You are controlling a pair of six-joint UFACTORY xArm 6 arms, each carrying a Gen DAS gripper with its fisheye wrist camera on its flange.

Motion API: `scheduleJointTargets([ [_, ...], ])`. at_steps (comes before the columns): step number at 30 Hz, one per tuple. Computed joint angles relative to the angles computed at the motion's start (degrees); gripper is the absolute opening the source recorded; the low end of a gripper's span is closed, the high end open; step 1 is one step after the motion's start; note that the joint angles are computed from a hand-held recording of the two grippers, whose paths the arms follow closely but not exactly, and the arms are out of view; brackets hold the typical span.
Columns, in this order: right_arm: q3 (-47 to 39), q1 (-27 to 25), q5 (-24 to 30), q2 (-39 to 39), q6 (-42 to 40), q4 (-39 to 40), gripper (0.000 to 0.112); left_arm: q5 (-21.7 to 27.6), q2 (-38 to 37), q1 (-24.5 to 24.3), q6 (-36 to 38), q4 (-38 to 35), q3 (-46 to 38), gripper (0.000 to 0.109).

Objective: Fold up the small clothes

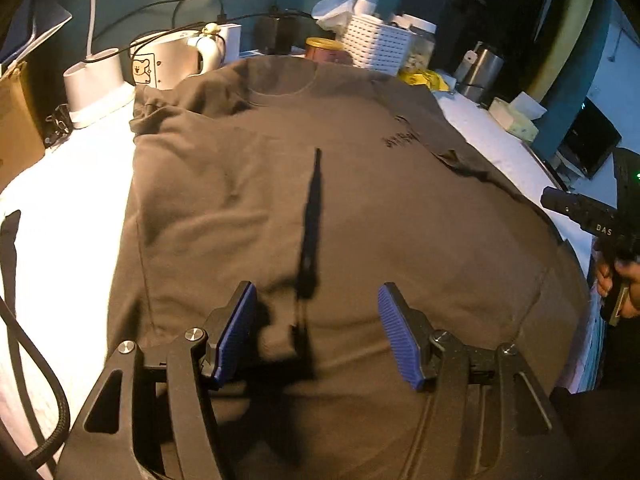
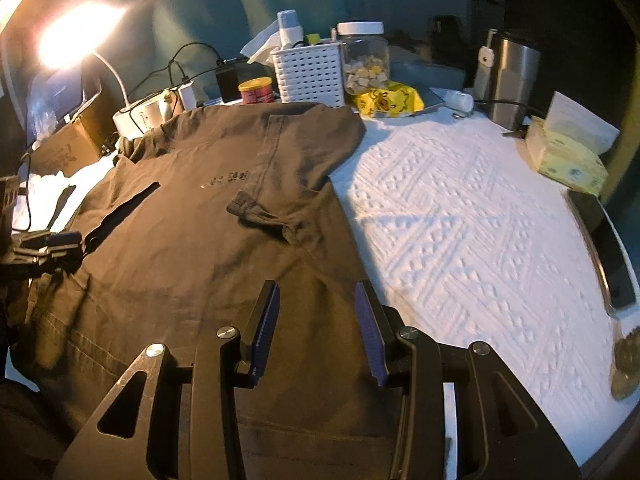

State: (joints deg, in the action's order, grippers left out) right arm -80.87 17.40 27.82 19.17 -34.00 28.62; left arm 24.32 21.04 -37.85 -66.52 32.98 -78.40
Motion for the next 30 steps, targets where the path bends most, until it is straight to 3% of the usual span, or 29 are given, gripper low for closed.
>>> scheduleJointTargets([
  [6,4.3,-1.3,-1.2,-3.5,-0.4,-0.1,0.042,2.4,-4.3,-1.8,-13.2,11.1,3.0,0.063],
  [12,9.1,-2.5,-2.3,-7.6,-2.1,0.8,0.042,8.2,-6.9,-5.3,-20.0,17.4,4.1,0.063],
  [28,22.2,-5.3,-5.7,-15.2,-7.2,3.4,0.042,21.4,-11.3,-14.2,-30.6,20.8,9.4,0.063],
  [30,22.7,-5.7,-6.2,-15.2,-6.9,3.3,0.046,23.2,-12.4,-14.8,-31.8,20.6,10.6,0.063],
])
